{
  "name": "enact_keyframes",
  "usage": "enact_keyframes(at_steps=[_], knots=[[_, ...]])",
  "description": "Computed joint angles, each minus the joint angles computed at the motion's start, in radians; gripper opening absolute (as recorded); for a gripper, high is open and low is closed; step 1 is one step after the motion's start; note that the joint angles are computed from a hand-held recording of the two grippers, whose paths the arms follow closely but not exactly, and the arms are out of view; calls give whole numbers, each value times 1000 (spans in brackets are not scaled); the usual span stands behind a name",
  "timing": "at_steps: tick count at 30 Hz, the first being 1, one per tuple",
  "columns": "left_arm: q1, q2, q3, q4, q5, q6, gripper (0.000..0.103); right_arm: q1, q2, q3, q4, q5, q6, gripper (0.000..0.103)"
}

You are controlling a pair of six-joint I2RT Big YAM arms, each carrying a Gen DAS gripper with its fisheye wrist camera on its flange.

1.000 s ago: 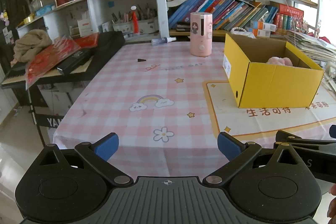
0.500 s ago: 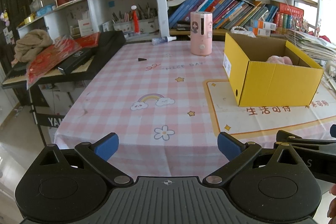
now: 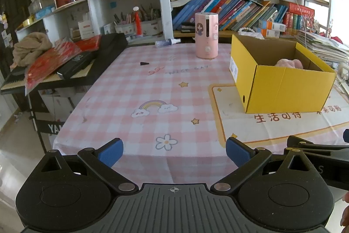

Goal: Organize objects

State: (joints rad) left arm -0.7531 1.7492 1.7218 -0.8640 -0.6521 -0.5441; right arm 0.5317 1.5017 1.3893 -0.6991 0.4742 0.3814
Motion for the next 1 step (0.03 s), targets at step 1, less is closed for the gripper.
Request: enact_keyframes(at_steps=[1], knots=[[2, 3, 4, 1, 3, 2, 101, 1, 0, 0, -1, 2, 0, 103]])
